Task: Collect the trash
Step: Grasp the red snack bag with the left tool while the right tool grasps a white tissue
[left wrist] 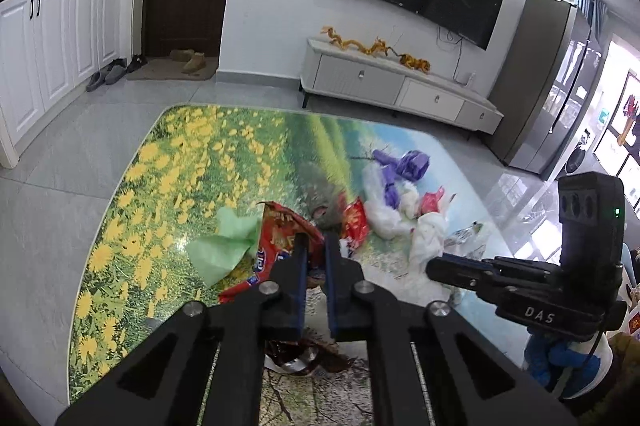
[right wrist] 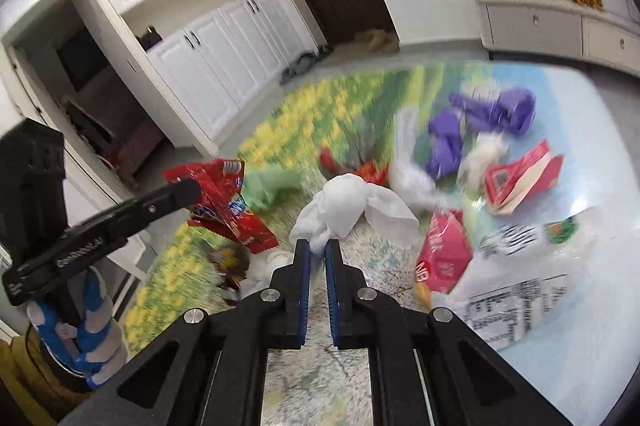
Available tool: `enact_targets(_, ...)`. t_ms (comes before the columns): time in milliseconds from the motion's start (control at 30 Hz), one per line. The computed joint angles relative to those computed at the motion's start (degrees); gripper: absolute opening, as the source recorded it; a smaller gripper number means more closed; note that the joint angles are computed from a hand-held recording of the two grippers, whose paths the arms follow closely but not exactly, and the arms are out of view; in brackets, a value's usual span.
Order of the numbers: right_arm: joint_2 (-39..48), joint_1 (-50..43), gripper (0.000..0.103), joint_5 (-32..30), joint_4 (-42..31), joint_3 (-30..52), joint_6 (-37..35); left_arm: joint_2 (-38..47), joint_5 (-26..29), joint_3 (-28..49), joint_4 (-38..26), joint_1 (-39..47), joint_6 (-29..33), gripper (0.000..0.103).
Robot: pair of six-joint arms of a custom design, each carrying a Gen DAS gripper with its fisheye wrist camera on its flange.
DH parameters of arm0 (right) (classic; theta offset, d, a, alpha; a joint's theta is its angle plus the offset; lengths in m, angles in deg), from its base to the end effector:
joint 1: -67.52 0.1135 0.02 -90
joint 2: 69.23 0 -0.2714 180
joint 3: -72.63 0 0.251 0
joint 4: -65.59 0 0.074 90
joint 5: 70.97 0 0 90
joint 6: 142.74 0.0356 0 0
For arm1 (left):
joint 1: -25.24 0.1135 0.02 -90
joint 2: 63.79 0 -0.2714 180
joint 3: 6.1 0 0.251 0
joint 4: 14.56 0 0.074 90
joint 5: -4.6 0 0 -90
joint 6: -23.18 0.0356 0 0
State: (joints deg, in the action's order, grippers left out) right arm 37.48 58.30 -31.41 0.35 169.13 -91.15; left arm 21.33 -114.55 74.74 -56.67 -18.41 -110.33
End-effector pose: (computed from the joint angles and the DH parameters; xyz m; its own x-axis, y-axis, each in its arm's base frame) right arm 0.3690 -0.0321 0.2354 -0.6933 -0.2883 -0.6605 -0.6634 0.6133 0.4287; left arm 0.2433 -0.2081 0.2891 -0.6276 -0.2323 -0.7431 -0.0998 0.9706 -0.2191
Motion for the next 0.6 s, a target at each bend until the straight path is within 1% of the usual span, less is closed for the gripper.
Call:
enact_targets(200, -3.88, -4.99, 0.008, -5.87, -5.89, 0.22, -5.80, -0.35, -5.73, 4.78, -4.50, -5.37, -0.36, 0.007)
enact_targets(233, -4.05, -6.02, 0.008, -6.51, -7.37, 0.89, -7.13, -0.29, -6.45, 5.51, -5.13, -6.13, -0.43, 0.006)
enact_targets(300, -5.72, -7.30, 0.008, -6.77, -7.55, -0.01, -8.37, -0.12, -7.93, 6.97, -6.35, -7.77, -0.66, 0.006)
enact_targets(433, -7.85, -9.31, 0.008, -2.69, -4.46, -3.05, -9.37, 0.17, -11.21, 9.40, -8.68, -10.84, -1.52, 0.006)
enact_targets(500, -6.51, -10.75, 0.008, -0.24, -3.69, -3.63, -9.16, 0.23, -12.07, 9.84, -9.38, -11.69, -1.98, 0.006)
enact_targets(600, -3.27, -14.57, 0.008, 1.53, -3.72, -3.69, -10.49, 0.24, -12.54, 10.12, -9.86, -12.46, -2.60, 0.006)
